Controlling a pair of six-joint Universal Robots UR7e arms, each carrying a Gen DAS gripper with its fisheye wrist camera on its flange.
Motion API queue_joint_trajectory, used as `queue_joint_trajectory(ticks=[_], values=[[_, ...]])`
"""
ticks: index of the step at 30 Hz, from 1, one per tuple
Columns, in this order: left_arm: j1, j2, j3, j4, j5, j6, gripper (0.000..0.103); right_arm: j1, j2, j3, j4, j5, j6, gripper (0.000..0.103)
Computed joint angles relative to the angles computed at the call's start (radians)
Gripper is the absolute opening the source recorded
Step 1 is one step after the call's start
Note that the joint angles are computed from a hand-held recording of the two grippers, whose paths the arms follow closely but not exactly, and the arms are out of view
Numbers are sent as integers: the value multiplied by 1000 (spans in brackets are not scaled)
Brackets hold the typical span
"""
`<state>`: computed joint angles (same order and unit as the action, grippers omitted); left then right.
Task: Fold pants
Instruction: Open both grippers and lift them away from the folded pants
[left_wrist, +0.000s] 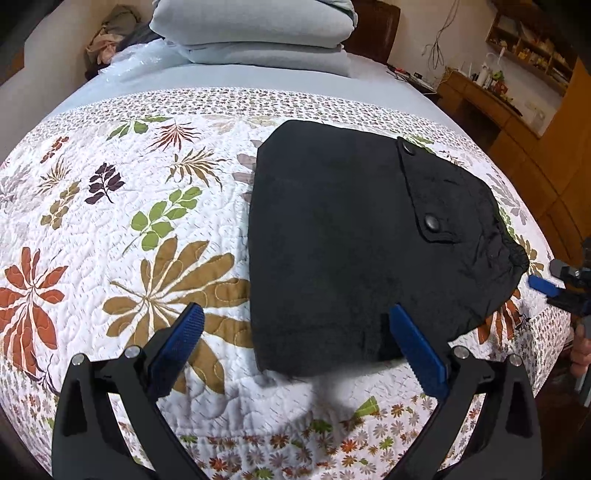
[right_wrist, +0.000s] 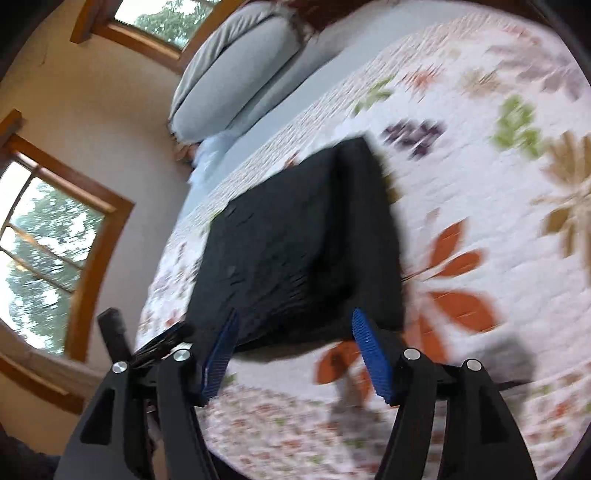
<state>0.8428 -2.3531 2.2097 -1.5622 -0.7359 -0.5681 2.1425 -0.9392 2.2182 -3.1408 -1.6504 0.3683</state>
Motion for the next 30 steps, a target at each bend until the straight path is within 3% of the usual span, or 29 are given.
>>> queue_joint_trajectory(ticks=[6, 10, 17, 24, 26, 28, 30], values=[[-58, -32, -18, 113, 10, -92, 100, -9, 72, -16, -54, -1, 41, 62], [-188, -82, -42, 261, 45, -220, 100, -28, 72, 2, -77, 11, 52, 51], [-429, -100, -124, 596, 79, -512, 100, 20, 36, -7, -29, -65, 46, 55], [-544, -91, -170, 767, 64, -668, 100, 88, -29, -7, 22, -135, 41, 62], [-550, -95, -172, 772, 60, -669, 100, 92, -40, -6, 31, -146, 36, 70], [-499, -106, -159, 675, 56, -572, 100, 72, -57, 0, 48, -152, 44, 80], [-379, -87, -143, 561, 84, -431, 100, 39, -71, 8, 55, -145, 59, 84]])
